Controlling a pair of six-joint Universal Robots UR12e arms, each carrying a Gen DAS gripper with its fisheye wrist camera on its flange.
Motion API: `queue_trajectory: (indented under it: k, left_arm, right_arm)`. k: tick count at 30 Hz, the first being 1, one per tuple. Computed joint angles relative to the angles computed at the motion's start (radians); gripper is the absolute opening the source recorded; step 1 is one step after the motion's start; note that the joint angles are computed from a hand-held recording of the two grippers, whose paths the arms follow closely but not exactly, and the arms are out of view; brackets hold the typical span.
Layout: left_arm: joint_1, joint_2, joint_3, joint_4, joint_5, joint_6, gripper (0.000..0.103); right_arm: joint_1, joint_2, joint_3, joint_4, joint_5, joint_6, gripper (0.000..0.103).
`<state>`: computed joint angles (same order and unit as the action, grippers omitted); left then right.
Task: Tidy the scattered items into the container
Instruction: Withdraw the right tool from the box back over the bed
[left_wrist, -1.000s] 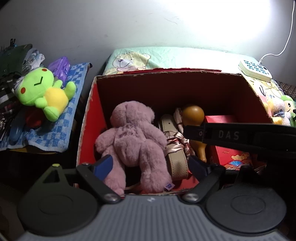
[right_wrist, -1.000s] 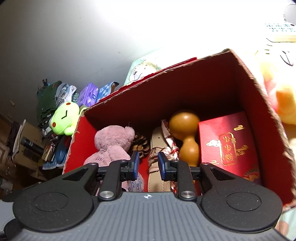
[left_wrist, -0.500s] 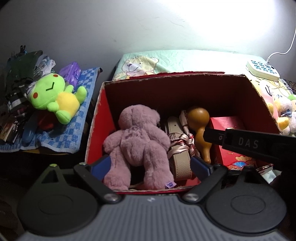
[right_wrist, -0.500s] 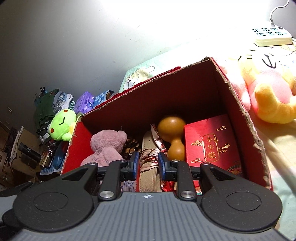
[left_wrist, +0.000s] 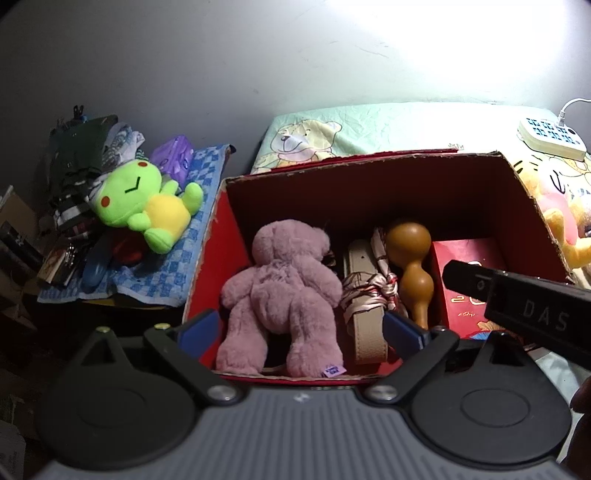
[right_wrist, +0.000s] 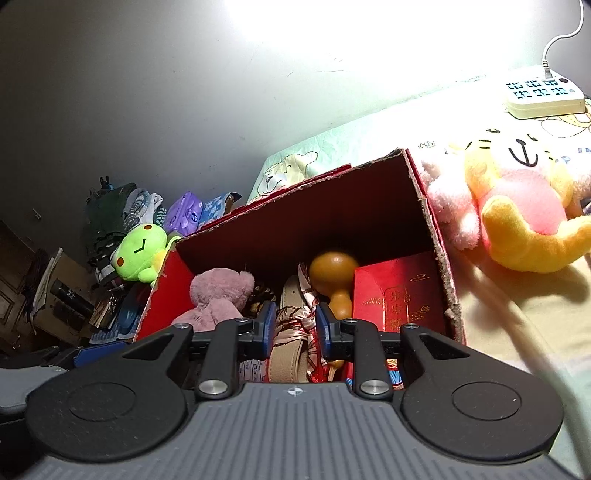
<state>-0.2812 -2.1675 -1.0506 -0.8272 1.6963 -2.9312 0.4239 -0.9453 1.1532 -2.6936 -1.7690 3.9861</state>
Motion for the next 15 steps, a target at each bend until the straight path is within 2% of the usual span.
queue_trajectory:
  k: [7,15]
  left_arm:
    - [-0.029,0.007,0.001,-0.027,0.058,-0.069,0.097]
    - [-0.055,0.01,0.005,-0.044,0.116,-0.12,0.099]
  right_arm:
    - [-0.016,-0.043,0.053,-0.007,0.035,-0.039,0.026]
    - [-0.028,-0.081,0.1,-0.019,0.038,-0.062,0.027]
